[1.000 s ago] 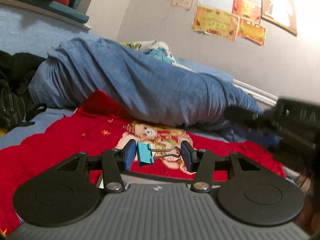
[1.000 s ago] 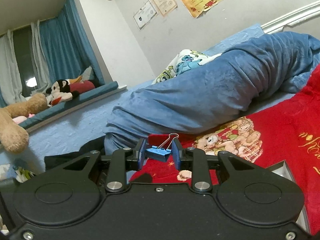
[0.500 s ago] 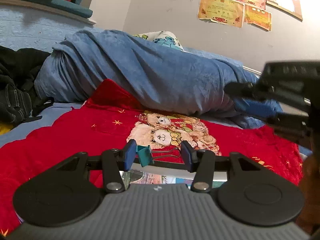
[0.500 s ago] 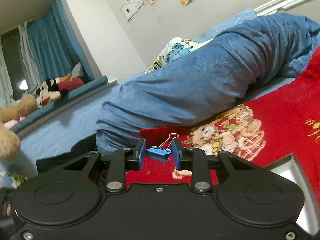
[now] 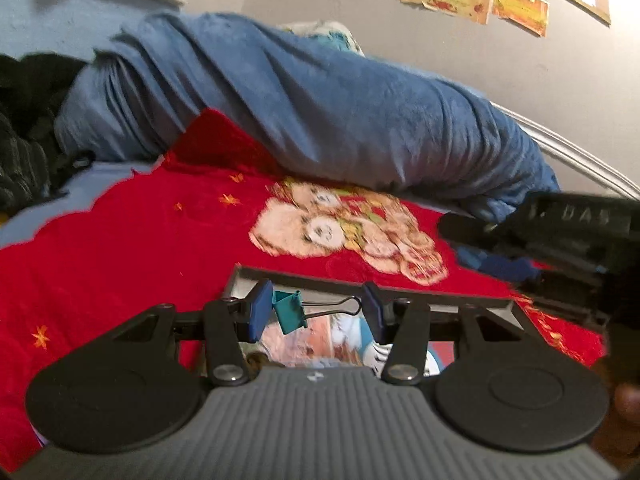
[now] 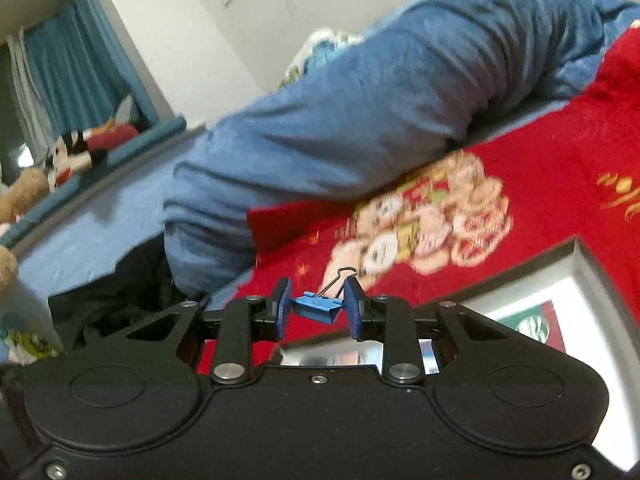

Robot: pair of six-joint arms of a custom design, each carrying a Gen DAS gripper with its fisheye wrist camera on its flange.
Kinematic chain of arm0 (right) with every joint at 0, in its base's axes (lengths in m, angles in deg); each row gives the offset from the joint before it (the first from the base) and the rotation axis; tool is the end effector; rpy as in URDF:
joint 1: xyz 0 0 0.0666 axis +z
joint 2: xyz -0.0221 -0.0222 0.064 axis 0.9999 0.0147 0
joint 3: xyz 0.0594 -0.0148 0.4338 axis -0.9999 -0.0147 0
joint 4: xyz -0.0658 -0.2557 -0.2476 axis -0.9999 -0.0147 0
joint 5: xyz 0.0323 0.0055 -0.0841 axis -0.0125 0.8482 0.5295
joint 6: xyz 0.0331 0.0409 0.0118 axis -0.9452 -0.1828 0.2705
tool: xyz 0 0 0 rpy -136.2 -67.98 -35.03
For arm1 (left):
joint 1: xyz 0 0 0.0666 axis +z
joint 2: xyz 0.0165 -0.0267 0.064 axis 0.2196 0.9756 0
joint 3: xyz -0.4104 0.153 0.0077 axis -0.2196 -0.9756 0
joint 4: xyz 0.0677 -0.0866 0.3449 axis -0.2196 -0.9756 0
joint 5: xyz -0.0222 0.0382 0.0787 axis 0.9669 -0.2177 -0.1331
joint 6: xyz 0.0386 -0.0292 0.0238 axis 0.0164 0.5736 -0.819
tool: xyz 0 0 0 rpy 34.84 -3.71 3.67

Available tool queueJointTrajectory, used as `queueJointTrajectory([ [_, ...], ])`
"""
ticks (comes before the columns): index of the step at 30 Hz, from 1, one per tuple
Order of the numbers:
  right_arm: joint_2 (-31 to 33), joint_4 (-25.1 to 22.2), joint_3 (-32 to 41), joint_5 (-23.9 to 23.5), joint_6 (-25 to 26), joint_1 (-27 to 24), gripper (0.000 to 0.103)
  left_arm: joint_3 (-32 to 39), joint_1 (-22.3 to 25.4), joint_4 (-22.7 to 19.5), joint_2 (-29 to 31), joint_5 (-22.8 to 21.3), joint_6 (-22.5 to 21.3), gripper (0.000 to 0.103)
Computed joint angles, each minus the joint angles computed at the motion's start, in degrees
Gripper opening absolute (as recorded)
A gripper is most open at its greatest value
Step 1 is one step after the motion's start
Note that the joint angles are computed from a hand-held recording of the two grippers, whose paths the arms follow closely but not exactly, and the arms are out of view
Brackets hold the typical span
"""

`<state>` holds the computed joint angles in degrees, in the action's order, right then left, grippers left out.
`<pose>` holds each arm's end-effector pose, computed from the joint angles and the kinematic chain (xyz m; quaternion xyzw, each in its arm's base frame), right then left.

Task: Organize objects
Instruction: 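Lift and carry both binder clips over the box with both grippers, then lower into the box and open the left gripper while the right releases its clip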

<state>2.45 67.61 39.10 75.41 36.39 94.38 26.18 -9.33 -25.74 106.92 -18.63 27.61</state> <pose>0.5106 0.0437 0.4832 0.2332 0.7729 0.1805 0.5619 0.5603 -0.2374 0.4706 0.1768 0.8158 -0.2486 0.4913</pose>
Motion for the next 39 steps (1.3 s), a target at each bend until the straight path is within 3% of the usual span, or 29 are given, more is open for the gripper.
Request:
queueJointTrajectory([
  [7, 2.36, -9.72, 3.76, 2.42, 3.46, 1.98, 0.028, -1.03, -1.1, -0.75, -0.13, -1.98, -3.13, 0.053],
  [18, 4.97, -17.71, 6.84, 4.25, 0.89, 2.66, 0.028, -0.23, -1.89, -3.25, 0.43, -3.7, -5.2, 0.054],
  [23, 4.68, -18.0, 5.86, 2.53, -1.61, 1.71, 0.028, 0.04, -2.01, -4.19, 0.57, -3.94, -5.96, 0.055],
  [31, 4.78, -19.74, 6.31, 2.66, -1.3, 1.73, 0.028, 0.45, -2.1, -5.14, 0.68, -4.23, -6.15, 0.056],
  [33, 5.04, -19.99, 6.35, 2.67, -1.65, 1.81, 0.028, 0.56, -2.27, -5.61, 0.77, -4.9, -6.53, 0.066],
  [39, 5.42, -19.73, 6.29, 1.19, -3.7, 1.5, 0.029, 1.76, -1.91, -7.55, 1.2, -3.21, -6.67, 0.076],
])
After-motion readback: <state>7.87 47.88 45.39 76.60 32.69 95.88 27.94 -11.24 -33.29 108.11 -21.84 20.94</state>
